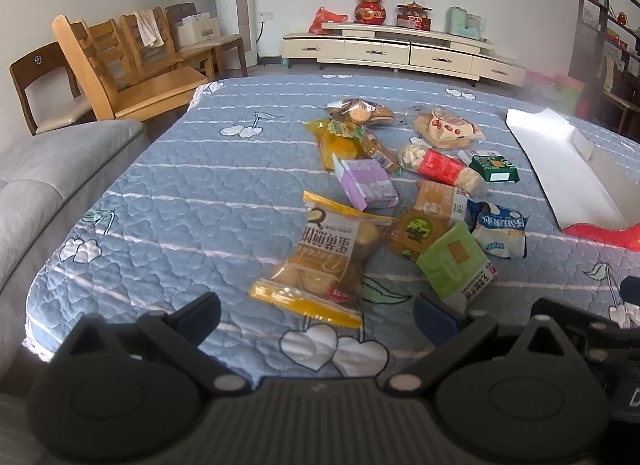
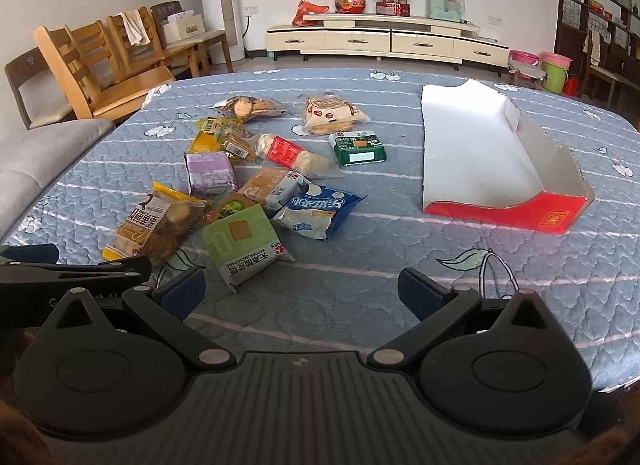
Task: Organize snacks
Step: 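Move both tools toward the snack pile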
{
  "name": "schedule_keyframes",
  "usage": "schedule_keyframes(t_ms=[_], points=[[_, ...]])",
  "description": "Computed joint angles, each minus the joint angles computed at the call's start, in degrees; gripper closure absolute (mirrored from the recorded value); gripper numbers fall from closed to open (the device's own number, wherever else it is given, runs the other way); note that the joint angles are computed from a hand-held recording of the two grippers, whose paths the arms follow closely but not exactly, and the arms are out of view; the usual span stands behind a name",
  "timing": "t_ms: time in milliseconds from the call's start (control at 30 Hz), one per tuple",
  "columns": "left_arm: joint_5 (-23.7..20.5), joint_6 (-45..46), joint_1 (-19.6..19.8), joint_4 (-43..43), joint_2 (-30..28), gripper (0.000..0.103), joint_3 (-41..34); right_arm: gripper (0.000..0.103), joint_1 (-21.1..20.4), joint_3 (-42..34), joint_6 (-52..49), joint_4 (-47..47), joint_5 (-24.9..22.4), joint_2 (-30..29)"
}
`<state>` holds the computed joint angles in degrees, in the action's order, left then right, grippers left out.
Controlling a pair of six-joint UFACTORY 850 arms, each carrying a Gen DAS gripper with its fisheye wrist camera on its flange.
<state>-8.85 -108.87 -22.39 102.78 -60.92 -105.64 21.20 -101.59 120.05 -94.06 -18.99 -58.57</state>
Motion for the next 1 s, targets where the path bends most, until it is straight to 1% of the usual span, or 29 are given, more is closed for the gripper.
schedule_keyframes(t_ms=[233, 433, 1000], points=[[0.22, 0.37, 0.15, -0.40, -0.08, 0.001, -0.28, 0.000, 0.06, -0.53, -0.72, 0.34, 0.45, -0.34], [0.14, -0.99, 0.20, 1.10, -0.11, 0.001, -0.25, 0.000, 0.17, -0.79, -0.76, 0.70, 0.70, -0.55], [0.15, -1.75, 0.40, 2.09, -0.32, 0.001, -0.43, 0.000, 0.10, -1.45, -3.11, 4.14, 1.72, -0.88]])
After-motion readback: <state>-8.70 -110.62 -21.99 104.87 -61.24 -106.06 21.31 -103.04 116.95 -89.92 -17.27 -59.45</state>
